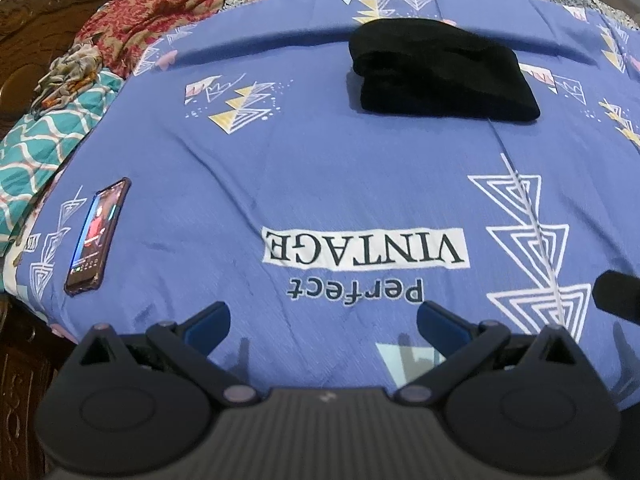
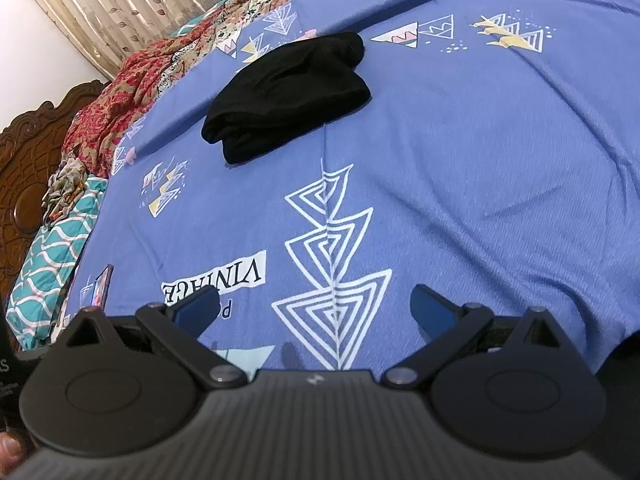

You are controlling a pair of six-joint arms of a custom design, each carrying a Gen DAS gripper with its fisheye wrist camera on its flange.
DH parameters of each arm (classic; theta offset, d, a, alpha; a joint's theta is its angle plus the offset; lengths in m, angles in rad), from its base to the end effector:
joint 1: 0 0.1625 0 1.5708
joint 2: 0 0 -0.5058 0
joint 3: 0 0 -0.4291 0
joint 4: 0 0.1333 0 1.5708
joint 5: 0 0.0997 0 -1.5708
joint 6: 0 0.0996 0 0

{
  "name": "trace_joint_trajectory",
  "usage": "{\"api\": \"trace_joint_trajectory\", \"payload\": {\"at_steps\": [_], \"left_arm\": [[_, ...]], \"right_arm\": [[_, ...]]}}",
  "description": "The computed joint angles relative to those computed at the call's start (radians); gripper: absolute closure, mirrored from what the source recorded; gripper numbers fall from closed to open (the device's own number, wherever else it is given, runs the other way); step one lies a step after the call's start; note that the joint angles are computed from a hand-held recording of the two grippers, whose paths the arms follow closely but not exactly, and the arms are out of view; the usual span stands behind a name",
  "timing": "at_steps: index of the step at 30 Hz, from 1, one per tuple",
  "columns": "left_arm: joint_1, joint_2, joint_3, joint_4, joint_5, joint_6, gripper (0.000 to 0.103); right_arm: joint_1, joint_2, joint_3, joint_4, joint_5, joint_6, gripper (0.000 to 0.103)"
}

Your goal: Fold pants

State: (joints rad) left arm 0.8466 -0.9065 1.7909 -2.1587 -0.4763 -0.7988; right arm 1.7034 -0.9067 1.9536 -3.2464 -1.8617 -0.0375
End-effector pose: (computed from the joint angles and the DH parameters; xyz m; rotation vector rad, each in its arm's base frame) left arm -0.2750 -0.6456 0.1560 0.1115 2.0850 -0.6495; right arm 0.1915 -0.6435 0.1707 0.1029 -2.7458 0.9105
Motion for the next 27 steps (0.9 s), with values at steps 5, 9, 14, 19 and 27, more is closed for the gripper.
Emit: {"api": "trace_joint_trajectory", "payload": {"at_steps": [5,9,14,19,27], "left_arm": [[-0.002,-0.002,0.005,-0.025,0.003,0.008,0.000],[-0.005,-0.004,0.011,-0.034,0.010,0.007,0.000],[-0.008,-0.003,0.011,-0.032,0.019,0.005,0.000],[-0.009,-0.003,0.009,-0.024,0.022,-0.004,0.000],[-0.009,-0.001,0.006,-0.015,0.025,-0.006,0.000]], "right_arm": [[-0.001,0.001,-0.001,-0.002,0.001,-0.007,0.000],[0.000,0.002,0.000,-0.008,-0.001,-0.010,0.000],[0.001,0.003,0.000,-0.014,-0.003,-0.017,0.000],[0.002,0.004,0.001,-0.020,-0.005,-0.019,0.000],[0.002,0.003,0.000,-0.018,-0.004,-0.024,0.000]]}}
